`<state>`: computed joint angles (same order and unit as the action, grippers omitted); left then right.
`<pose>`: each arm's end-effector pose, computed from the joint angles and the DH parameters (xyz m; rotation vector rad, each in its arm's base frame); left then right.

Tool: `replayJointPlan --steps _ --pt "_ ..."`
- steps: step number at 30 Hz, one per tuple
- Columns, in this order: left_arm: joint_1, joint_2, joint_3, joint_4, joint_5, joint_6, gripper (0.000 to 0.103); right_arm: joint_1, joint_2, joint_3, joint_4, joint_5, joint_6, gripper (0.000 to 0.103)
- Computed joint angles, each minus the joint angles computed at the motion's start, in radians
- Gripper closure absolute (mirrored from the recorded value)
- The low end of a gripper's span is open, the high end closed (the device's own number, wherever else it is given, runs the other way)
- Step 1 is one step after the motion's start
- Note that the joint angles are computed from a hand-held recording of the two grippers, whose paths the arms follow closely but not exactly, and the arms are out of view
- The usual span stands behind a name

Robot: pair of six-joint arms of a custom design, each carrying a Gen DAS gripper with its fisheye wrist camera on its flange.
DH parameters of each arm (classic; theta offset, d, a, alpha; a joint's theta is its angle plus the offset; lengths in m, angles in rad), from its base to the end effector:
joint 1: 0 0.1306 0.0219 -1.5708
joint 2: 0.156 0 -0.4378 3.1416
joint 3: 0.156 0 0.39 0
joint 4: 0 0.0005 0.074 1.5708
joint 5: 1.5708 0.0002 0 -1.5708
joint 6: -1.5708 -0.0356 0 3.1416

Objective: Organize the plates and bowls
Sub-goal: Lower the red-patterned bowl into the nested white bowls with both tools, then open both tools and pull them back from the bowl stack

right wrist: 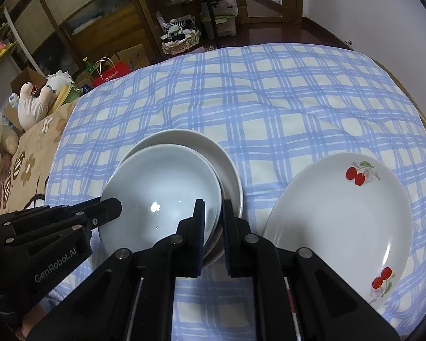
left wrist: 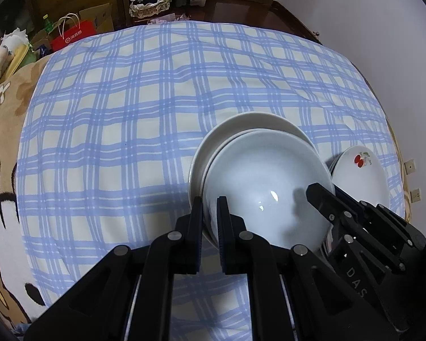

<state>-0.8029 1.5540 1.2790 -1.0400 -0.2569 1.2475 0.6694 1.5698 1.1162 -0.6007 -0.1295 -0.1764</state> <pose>0.3432 -0.3431 0.3533 -0.6599 2.7095 -0.1196 0.3847 0.3097 0.2971 -0.7003 2.5948 0.4502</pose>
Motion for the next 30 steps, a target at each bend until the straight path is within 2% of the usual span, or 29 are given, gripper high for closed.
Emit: replayJointPlan --steps 4,10,13,19,21,22,23,24,26,28,30 --pt "0.006 -0.005 -0.006 0.013 0.010 0.004 0.094 -0.009 -0.002 -0.005 0.006 -0.022 -0.008 0.090" --pt "0.011 -0.018 -0.022 0.038 0.028 0.016 0.093 -0.007 -0.001 -0.002 -0.001 -0.011 0.003 0.090" --pt "0.007 -0.019 -0.016 0.027 0.014 0.014 0.091 -0.008 -0.002 0.003 -0.008 -0.006 0.005 0.090" --pt "-0.004 -0.041 -0.003 -0.007 -0.036 -0.005 0.082 -0.019 -0.020 0.006 -0.013 -0.007 0.005 0.090" --pt "-0.004 -0.041 0.005 -0.025 -0.049 -0.015 0.067 -0.024 -0.025 0.012 -0.023 -0.007 0.008 0.087" --pt "-0.005 -0.040 0.012 -0.039 -0.059 -0.019 0.060 -0.026 -0.026 0.015 -0.029 -0.005 0.007 0.083" --pt "-0.006 -0.038 0.019 -0.053 -0.073 -0.027 0.050 -0.028 -0.027 0.017 -0.033 -0.003 0.005 0.068" --pt "-0.007 -0.037 0.024 -0.060 -0.083 -0.037 0.048 -0.031 -0.030 0.019 -0.035 0.001 0.000 0.049" --pt "-0.006 -0.040 0.030 -0.081 -0.091 -0.044 0.044 -0.033 -0.037 0.014 -0.023 0.017 -0.005 0.032" --pt "-0.004 -0.045 0.028 -0.090 -0.090 -0.041 0.036 -0.033 -0.043 0.009 -0.014 0.042 0.004 0.024" --pt "0.001 -0.050 0.024 -0.106 -0.088 -0.031 0.027 -0.034 -0.039 0.014 -0.028 0.053 0.020 0.006"
